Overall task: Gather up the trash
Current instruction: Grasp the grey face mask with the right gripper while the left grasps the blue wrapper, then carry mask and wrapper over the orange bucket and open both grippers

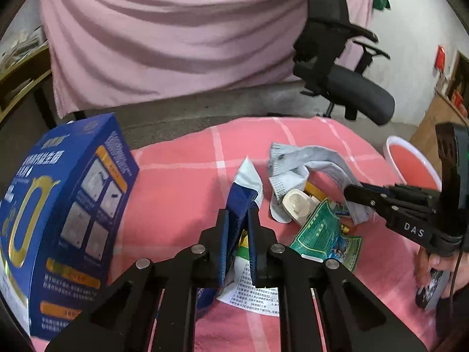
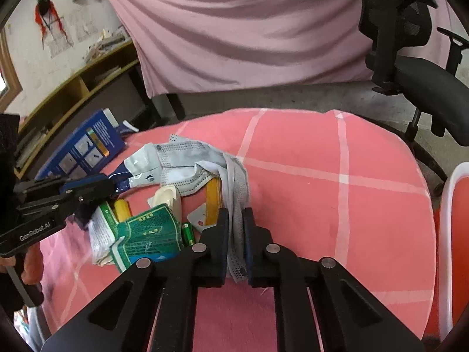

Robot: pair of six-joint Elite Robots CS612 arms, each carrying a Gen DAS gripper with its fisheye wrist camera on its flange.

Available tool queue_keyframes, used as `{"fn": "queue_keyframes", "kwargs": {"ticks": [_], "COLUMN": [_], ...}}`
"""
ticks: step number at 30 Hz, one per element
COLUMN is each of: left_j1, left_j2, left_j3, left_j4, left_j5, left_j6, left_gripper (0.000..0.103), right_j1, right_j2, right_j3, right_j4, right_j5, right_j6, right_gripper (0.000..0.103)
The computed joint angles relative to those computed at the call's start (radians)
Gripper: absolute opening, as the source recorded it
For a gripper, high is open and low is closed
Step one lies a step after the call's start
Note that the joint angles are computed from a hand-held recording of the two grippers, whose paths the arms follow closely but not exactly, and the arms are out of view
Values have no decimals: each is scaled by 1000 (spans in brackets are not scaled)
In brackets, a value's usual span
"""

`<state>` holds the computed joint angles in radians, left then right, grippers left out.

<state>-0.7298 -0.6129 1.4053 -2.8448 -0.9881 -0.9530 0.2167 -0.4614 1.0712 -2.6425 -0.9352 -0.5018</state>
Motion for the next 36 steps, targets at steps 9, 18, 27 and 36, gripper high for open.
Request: {"fn": "queue_keyframes", "kwargs": {"ticks": [9, 18, 27, 36], "left_j1": [-55, -103, -118, -104], "left_j2": [3, 107, 281, 464], "left_j3": [1, -188, -551, -955], "left_j4": [-91, -346, -518, -331], "left_j5": [209, 415, 406, 248], "left_j6": [-63, 163, 540, 630], "left_gripper": [8, 8, 8, 8], "right_j1": [-35, -87, -134, -181], "right_j2": [-16, 18, 41, 39], "right_j3": [88, 79, 54, 63], "right_j4": [-352, -900, -1140, -1119], "right_j5": [139, 137, -62, -175], "right_j6": [156, 532, 701, 764], "right_gripper": [7, 7, 7, 8]}}
